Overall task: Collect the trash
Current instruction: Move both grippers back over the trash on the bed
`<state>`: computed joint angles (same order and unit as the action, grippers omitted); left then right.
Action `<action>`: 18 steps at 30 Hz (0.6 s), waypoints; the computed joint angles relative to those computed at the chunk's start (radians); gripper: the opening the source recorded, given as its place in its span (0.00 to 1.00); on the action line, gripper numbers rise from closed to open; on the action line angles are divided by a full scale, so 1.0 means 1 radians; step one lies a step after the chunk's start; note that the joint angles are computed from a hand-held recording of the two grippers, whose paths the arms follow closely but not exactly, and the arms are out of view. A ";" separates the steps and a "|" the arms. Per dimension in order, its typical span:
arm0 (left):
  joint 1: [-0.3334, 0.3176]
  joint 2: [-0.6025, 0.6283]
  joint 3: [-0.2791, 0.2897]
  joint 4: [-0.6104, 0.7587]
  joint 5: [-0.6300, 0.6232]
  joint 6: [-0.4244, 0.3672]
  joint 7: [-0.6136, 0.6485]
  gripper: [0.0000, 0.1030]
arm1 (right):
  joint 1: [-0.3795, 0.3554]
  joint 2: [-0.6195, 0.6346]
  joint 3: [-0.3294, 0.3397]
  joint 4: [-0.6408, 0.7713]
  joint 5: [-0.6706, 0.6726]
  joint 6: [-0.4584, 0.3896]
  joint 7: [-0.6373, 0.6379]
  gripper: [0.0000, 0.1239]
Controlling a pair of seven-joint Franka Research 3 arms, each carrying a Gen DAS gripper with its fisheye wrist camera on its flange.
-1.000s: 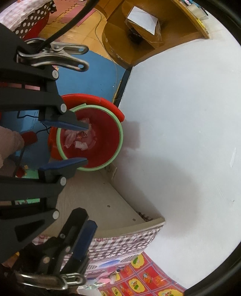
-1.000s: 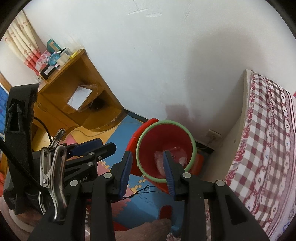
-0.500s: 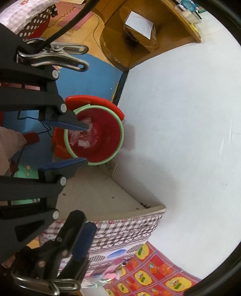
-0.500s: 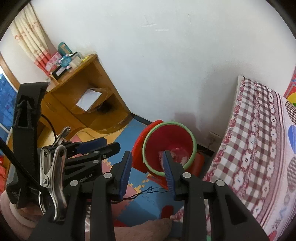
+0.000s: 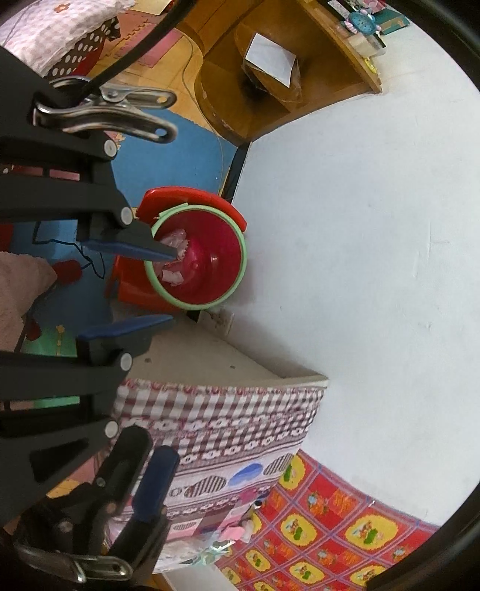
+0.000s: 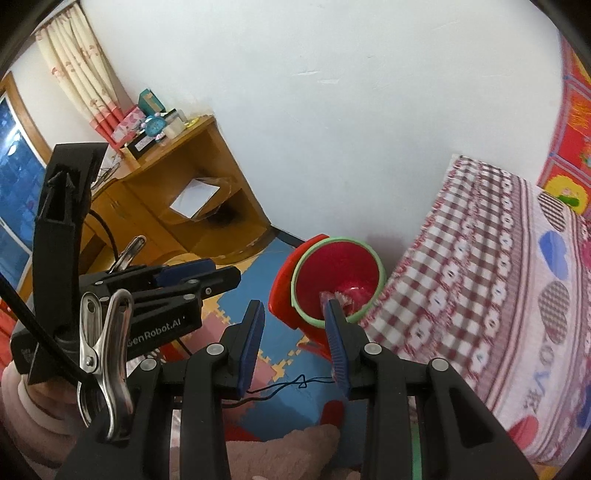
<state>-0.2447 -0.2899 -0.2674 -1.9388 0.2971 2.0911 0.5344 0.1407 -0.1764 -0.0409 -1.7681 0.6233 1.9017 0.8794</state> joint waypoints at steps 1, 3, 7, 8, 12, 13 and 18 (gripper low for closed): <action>-0.004 0.001 -0.005 0.007 -0.002 -0.006 -0.004 0.30 | -0.005 -0.011 -0.006 -0.009 0.001 -0.003 -0.007 0.28; -0.014 0.011 -0.017 0.027 -0.007 -0.018 -0.016 0.30 | -0.018 -0.040 -0.022 -0.034 -0.001 -0.011 -0.019 0.28; -0.036 0.047 -0.043 0.079 0.010 -0.040 -0.038 0.30 | -0.045 -0.080 -0.051 -0.061 -0.004 -0.035 -0.040 0.28; -0.043 0.060 -0.049 0.096 0.015 -0.047 -0.042 0.30 | -0.053 -0.091 -0.059 -0.070 -0.004 -0.039 -0.045 0.28; -0.075 0.123 -0.070 0.175 0.044 -0.070 -0.055 0.30 | -0.087 -0.120 -0.087 -0.093 -0.007 -0.043 -0.062 0.28; -0.084 0.143 -0.075 0.201 0.054 -0.078 -0.061 0.30 | -0.095 -0.127 -0.094 -0.099 -0.007 -0.042 -0.064 0.28; -0.143 0.249 -0.092 0.331 0.101 -0.108 -0.069 0.30 | -0.143 -0.148 -0.136 -0.113 -0.005 -0.044 -0.077 0.28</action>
